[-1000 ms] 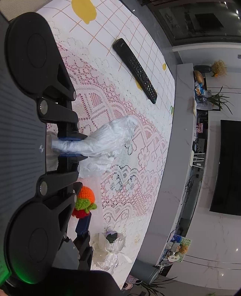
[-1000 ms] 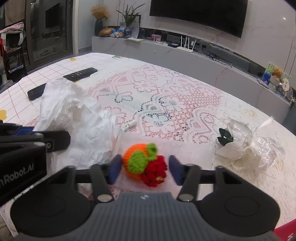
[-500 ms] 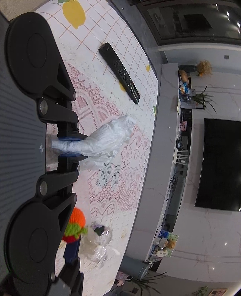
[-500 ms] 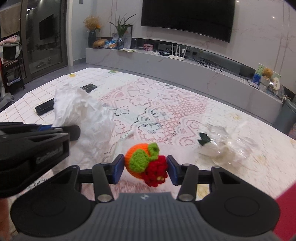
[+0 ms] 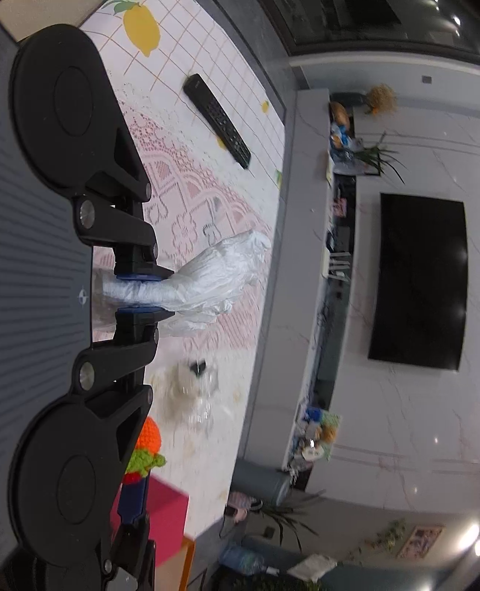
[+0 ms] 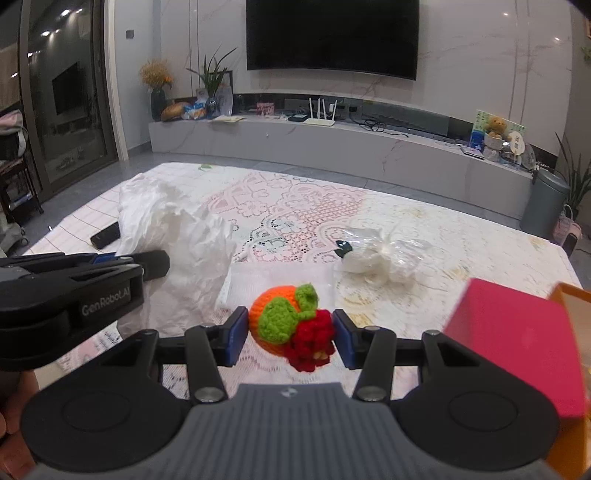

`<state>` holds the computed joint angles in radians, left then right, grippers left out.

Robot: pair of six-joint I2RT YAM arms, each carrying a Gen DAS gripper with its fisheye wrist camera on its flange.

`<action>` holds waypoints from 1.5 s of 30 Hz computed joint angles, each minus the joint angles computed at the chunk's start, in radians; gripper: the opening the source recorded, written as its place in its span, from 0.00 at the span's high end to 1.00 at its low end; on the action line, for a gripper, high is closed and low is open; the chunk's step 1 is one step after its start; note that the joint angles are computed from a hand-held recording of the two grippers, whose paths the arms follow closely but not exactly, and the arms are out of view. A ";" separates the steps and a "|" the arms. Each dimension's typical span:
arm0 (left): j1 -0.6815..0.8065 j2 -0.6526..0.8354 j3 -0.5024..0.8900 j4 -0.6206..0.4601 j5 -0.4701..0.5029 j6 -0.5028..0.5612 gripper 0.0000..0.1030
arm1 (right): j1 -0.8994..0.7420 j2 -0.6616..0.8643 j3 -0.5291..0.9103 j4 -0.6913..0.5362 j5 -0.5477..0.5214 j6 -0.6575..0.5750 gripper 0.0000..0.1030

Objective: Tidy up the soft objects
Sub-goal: 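Carry the white cloth and crocheted fruit over the orange-rimmed box with both grippers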

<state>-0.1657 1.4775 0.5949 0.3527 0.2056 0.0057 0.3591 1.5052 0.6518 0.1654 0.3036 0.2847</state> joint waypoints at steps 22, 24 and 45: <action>-0.468 -0.282 -0.044 -0.087 -0.097 -0.013 0.86 | -0.403 -1.066 -0.330 -0.560 -0.088 -0.038 0.53; -0.531 -0.253 -0.021 -0.084 -0.120 -0.013 0.86 | -0.540 -1.122 -0.330 -0.598 -0.180 -0.097 0.53; -0.775 0.250 0.421 -0.256 -0.180 -0.018 0.87 | -1.441 -0.589 -0.191 -0.423 -0.783 -0.576 0.53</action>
<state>-0.9409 1.7275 1.0163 0.0969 0.0252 -0.0126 -1.0821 0.9163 0.4612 -0.2576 -0.4795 -0.2916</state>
